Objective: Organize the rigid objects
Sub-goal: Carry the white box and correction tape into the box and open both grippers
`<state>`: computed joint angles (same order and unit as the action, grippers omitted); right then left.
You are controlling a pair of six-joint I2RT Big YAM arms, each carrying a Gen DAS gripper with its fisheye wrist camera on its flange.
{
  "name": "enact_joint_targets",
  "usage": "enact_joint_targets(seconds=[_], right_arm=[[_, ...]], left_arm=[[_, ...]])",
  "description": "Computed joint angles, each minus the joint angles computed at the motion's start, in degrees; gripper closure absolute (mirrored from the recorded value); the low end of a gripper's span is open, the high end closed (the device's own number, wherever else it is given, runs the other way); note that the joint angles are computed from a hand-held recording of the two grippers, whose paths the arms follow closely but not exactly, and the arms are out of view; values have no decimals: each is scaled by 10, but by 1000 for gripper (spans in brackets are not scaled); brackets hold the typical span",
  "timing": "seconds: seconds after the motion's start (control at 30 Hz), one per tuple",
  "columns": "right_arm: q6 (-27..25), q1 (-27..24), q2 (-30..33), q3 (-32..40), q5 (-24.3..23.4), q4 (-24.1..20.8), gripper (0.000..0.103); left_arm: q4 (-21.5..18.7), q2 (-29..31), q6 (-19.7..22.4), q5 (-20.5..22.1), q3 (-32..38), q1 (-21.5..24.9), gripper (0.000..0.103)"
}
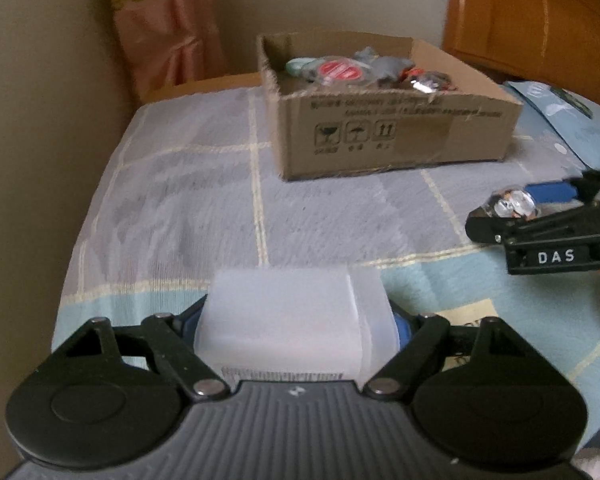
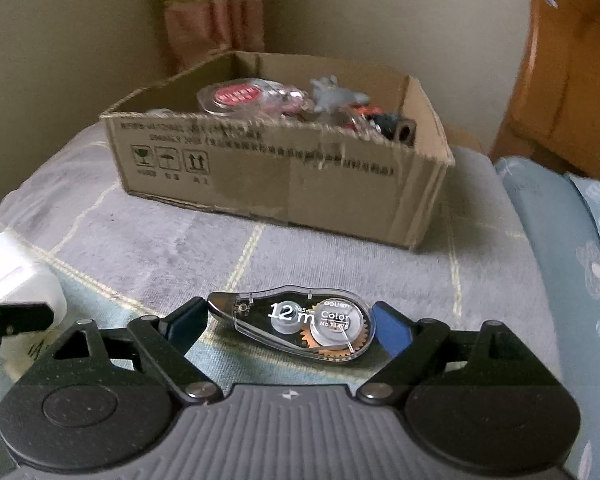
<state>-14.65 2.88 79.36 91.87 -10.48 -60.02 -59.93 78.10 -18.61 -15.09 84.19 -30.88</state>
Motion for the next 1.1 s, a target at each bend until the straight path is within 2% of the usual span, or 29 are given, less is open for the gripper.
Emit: enact_joint_targets(seconds=[0.17,0.33,0.6,0.97,1.1], right_arm=[[-46,-21,19,59,-56,-53,12],[-68,-38,54,142,-103,-102,12],[-79,-36,132,271,-109,-121,12],[-83,-22,258,456,-109,-177,12],[-89,-16,298,515,-103,-198,11]], left_arm=[[-31,17,39,39,45,16,20],[-54,36,72,63,93,29,20],[-85,90,95,107,203,61,20],[-119,213,152,90,401,85,20],[-147,278,160,94,498,95,20]])
